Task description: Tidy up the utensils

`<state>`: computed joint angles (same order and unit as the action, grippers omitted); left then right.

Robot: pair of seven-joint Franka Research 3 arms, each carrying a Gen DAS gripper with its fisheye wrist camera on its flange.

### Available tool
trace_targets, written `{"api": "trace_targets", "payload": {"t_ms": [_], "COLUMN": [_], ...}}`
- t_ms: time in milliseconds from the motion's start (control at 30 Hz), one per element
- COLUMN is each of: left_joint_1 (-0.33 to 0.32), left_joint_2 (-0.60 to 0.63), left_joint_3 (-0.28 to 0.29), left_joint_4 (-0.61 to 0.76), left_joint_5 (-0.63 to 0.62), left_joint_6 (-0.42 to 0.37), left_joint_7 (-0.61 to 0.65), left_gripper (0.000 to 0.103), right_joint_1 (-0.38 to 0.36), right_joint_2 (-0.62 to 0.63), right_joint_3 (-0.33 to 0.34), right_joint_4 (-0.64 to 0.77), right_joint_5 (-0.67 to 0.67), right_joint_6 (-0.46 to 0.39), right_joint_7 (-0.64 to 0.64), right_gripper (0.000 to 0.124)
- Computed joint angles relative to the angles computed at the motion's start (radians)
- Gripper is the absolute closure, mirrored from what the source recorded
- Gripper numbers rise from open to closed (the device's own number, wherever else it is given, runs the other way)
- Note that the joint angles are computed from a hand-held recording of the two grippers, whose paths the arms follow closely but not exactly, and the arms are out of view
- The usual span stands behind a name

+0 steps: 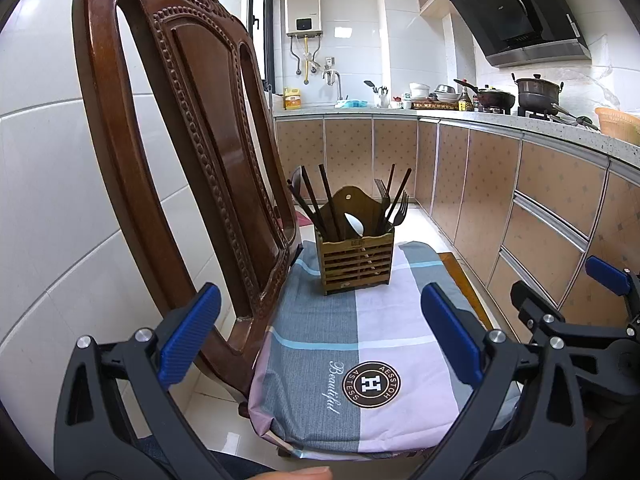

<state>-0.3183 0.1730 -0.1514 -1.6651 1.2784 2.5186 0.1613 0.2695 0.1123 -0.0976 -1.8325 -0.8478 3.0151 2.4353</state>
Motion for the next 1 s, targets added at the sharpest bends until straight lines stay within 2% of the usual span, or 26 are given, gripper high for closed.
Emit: {"api": "trace_targets", "payload": {"t_ms": [367,1000], "left_joint_1": [-0.001,-0.005], "left_joint_2": [0.012,0.011], "left_joint_3": [0.004,0.005], "left_joint_4": [0.007,0.008], "left_joint_5": [-0.022,-0.024], "left_joint_6": [-0.001,-0.006], "left_joint_7": [0.023,0.022], "left_gripper": [0.004,0.004], "right_joint_1": [-0.010,-0.022], "right_joint_2": [-0.016,-0.018], "right_joint_3": [0.002,0.013], "right_joint_4": [-0.006,-0.008], "right_joint_5": [-0.076,-0.070], "right_joint_6": [0.004,0.004], "right_joint_7": [0.078,0.071], "right_gripper": [0.024,0.024]}}
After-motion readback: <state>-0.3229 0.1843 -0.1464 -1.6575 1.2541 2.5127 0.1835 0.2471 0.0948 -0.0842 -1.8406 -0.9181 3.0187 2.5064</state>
